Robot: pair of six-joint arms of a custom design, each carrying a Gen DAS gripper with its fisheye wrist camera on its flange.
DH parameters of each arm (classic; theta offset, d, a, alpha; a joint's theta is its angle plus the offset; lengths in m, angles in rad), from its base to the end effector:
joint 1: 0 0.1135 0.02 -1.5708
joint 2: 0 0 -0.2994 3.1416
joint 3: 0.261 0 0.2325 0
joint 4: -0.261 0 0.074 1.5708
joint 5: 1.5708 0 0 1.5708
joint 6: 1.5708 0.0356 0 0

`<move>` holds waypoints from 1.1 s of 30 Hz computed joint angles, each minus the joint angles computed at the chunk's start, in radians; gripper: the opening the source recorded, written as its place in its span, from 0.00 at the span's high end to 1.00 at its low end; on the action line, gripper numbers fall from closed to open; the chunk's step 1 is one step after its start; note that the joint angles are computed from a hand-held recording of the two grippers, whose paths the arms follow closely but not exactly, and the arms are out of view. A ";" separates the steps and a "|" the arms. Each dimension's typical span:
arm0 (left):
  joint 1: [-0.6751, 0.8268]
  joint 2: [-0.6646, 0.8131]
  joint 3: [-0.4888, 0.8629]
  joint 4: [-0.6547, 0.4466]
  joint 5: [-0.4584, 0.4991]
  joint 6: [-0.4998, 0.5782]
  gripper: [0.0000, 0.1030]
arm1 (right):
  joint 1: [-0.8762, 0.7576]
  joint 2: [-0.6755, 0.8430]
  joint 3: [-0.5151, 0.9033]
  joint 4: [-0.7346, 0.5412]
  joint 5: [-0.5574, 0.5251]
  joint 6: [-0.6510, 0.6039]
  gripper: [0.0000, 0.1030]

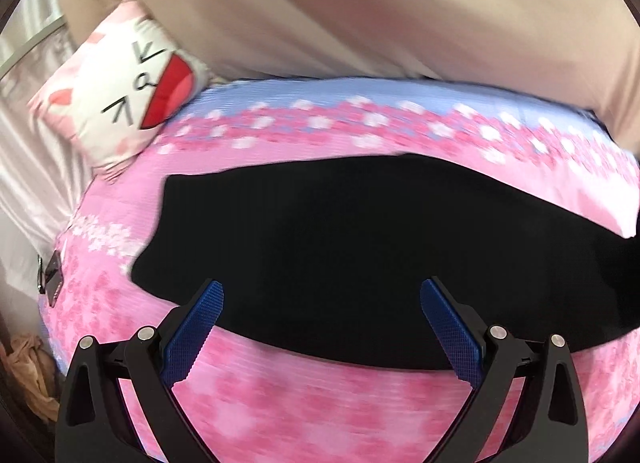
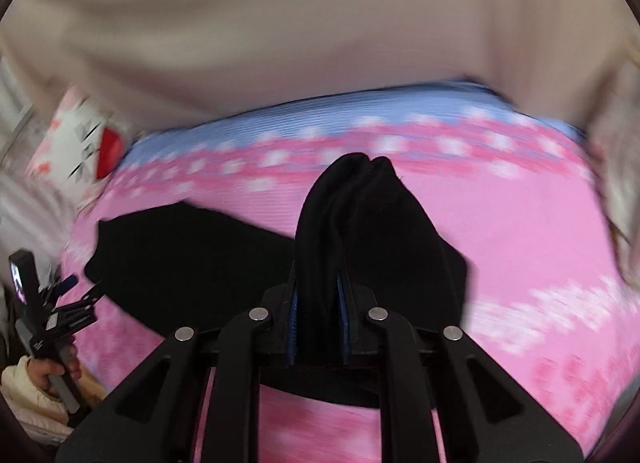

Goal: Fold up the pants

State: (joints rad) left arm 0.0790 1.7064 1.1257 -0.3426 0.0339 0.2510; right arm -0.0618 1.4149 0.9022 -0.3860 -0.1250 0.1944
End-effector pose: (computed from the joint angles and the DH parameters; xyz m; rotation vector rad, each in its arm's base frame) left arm 0.3463 0.0262 0.2497 0.2285 2.4854 0.0958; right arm 0.2665 -0.0120 0.2658 0.2621 2.4577 0.2115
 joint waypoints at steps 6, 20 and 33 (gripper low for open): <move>0.231 0.077 0.053 0.039 0.108 0.158 0.05 | 0.344 0.390 0.259 0.042 0.101 0.136 0.86; 0.446 0.297 0.276 -0.046 0.203 0.267 0.05 | 0.517 0.732 0.526 -0.060 0.145 0.227 0.66; 0.454 0.405 0.415 -0.121 0.183 0.200 0.05 | 0.510 0.700 0.440 -0.064 0.225 0.282 0.75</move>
